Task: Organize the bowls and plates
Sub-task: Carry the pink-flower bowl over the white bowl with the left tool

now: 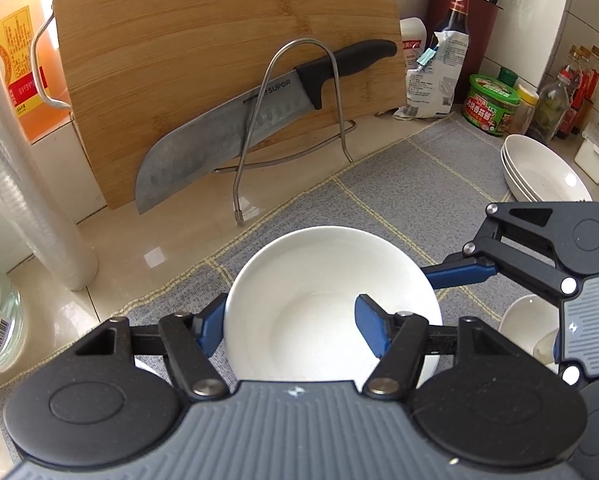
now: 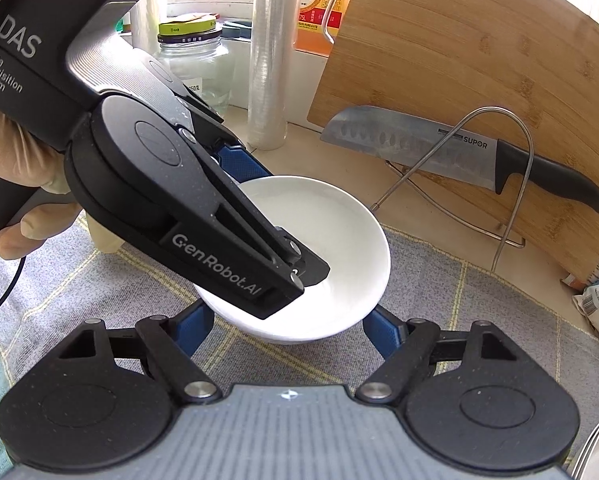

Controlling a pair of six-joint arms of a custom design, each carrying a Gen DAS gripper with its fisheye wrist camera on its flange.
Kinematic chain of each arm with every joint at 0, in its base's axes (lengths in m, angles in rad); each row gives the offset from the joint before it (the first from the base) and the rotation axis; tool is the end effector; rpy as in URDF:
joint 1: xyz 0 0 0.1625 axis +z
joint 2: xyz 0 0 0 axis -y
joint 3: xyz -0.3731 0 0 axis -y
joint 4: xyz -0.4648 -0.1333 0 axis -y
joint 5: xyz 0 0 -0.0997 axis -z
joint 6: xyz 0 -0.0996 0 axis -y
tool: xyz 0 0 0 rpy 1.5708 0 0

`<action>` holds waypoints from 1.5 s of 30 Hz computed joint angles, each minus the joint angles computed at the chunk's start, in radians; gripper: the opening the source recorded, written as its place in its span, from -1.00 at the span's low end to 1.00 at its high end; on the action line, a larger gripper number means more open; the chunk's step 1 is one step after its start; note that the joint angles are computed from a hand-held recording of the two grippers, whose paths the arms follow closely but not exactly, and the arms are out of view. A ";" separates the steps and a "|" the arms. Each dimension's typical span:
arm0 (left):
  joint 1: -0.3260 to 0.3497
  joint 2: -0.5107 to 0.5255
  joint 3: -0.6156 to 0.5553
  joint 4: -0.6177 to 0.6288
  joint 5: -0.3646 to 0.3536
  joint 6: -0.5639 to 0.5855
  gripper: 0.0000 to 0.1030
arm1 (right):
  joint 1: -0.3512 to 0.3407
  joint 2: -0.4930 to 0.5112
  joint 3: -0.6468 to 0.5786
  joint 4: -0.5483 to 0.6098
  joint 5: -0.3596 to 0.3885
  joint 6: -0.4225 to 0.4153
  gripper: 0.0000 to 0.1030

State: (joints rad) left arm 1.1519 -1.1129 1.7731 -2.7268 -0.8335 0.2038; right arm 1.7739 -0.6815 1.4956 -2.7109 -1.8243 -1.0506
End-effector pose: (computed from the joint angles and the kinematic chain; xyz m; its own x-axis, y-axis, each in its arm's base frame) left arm -0.0834 -0.6797 0.1947 -0.7173 0.1714 -0.6754 0.5136 0.7851 -0.3462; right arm 0.2542 -0.6972 0.0002 -0.3135 -0.8631 0.3960 -0.9318 0.3600 0.0470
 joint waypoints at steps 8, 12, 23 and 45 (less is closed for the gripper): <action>-0.044 -0.040 0.054 0.013 0.029 -0.050 0.28 | 0.002 -0.063 0.062 0.013 0.014 0.008 0.64; -0.072 -0.063 0.083 0.021 0.047 -0.078 0.28 | 0.001 -0.104 0.100 0.021 0.028 0.011 0.64; -0.142 -0.101 0.151 0.035 0.081 -0.143 0.28 | -0.005 -0.216 0.214 0.008 0.040 -0.009 0.64; -0.191 -0.026 0.131 0.013 0.006 -0.120 0.29 | -0.054 -0.360 0.347 -0.073 0.005 -0.006 0.64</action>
State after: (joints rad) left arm 0.9609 -1.1387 1.9038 -2.7135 -0.8274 0.0840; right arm 1.7196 -1.0414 1.8430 -2.7842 -1.8195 -1.0567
